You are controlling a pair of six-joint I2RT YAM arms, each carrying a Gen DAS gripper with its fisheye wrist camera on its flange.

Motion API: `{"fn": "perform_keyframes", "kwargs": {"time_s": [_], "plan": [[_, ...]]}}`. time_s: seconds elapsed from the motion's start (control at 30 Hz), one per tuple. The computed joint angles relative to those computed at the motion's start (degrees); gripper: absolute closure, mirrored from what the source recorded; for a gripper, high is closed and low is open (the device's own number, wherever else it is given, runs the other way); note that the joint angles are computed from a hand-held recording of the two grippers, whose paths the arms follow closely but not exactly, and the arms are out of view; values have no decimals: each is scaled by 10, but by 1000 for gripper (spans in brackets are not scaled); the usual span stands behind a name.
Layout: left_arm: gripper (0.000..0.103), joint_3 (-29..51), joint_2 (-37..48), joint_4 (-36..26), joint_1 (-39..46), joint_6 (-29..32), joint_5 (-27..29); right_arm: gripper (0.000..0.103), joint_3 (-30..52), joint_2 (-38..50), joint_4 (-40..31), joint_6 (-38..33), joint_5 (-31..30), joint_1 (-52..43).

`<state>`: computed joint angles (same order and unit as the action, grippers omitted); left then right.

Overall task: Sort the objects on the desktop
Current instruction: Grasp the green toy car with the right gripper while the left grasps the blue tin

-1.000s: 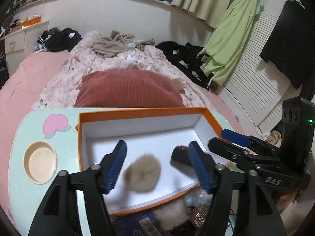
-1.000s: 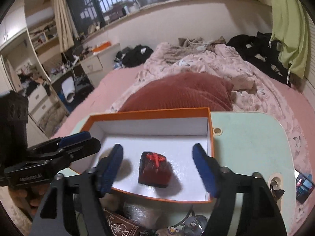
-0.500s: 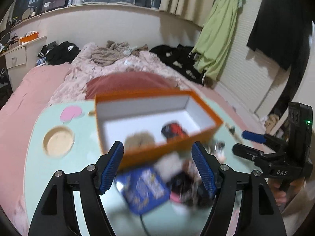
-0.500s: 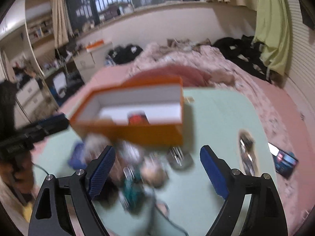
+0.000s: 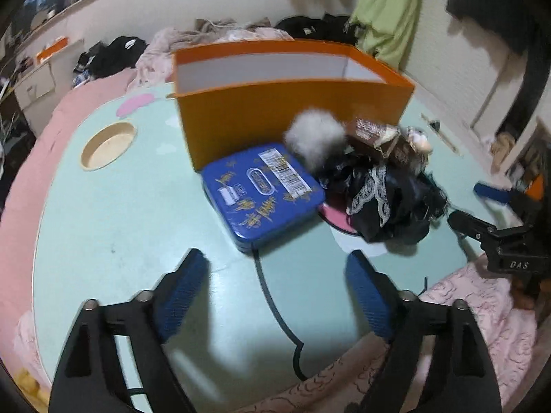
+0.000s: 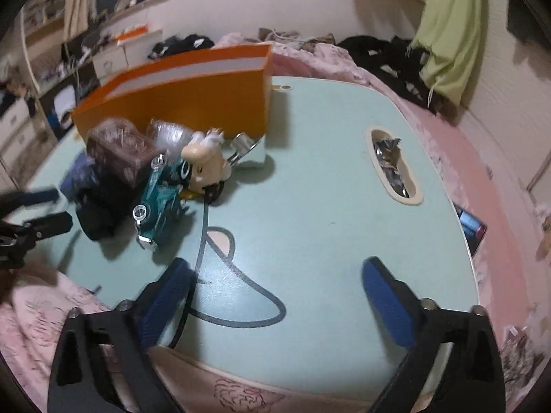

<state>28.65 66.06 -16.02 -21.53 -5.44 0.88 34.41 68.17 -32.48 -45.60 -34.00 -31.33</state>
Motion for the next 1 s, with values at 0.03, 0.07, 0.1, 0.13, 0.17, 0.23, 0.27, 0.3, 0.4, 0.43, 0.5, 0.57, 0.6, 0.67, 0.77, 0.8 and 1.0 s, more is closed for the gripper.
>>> {"fn": "perform_keyframes", "kwargs": {"time_s": [0.03, 0.07, 0.1, 0.13, 0.17, 0.23, 0.27, 0.3, 0.4, 0.43, 0.5, 0.57, 0.6, 0.67, 0.77, 0.8, 1.0], "plan": [[7, 4, 14, 1, -19, 5, -24, 0, -8, -6, 7, 4, -3, 0], [1, 10, 29, 2, -37, 14, -34, 0, -9, -6, 9, 6, -3, 1], [0, 5, 31, 11, -42, 16, -32, 0, -8, -2, 11, 6, -3, 1], [0, 0, 32, 18, -41, 18, -30, 0, -7, 1, 12, 6, -4, 0], [0, 0, 32, 19, -41, 18, -29, 0, -6, 2, 16, 9, -5, 0], [0, -6, 31, 25, -41, 17, -30, 0, -11, -1, 24, 10, -11, -4], [0, -9, 29, 28, -40, 17, -30, 0, -12, -3, 25, 11, -12, -3], [0, -10, 29, 28, -40, 18, -29, 0, -11, -2, 24, 10, -12, -3], [0, -17, 27, 34, -39, 17, -30, 0, -17, -9, 27, 14, -12, -3], [0, -13, 29, 34, -42, 15, -31, 0, -20, -14, 28, 15, -12, -4], [0, -1, 26, 19, -42, 14, -30, 0, -21, -18, 24, 16, -17, -3], [0, 5, 24, 12, -37, 16, -28, 9, -18, -18, 11, 2, -41, -19], [0, 3, 23, 13, -37, 16, -27, 15, -16, -19, 2, -7, -55, -26], [0, 5, 22, 11, -36, 16, -27, 21, -12, -34, -17, -33, -83, -35], [0, 4, 21, 11, -35, 17, -26, 26, -8, -66, -47, -57, -106, -19], [0, 4, 21, 11, -35, 17, -26, 30, -7, -78, -54, -58, -109, -4], [0, 4, 20, 11, -32, 18, -25, 56, 15, -74, -39, 8, -80, 103]]}}
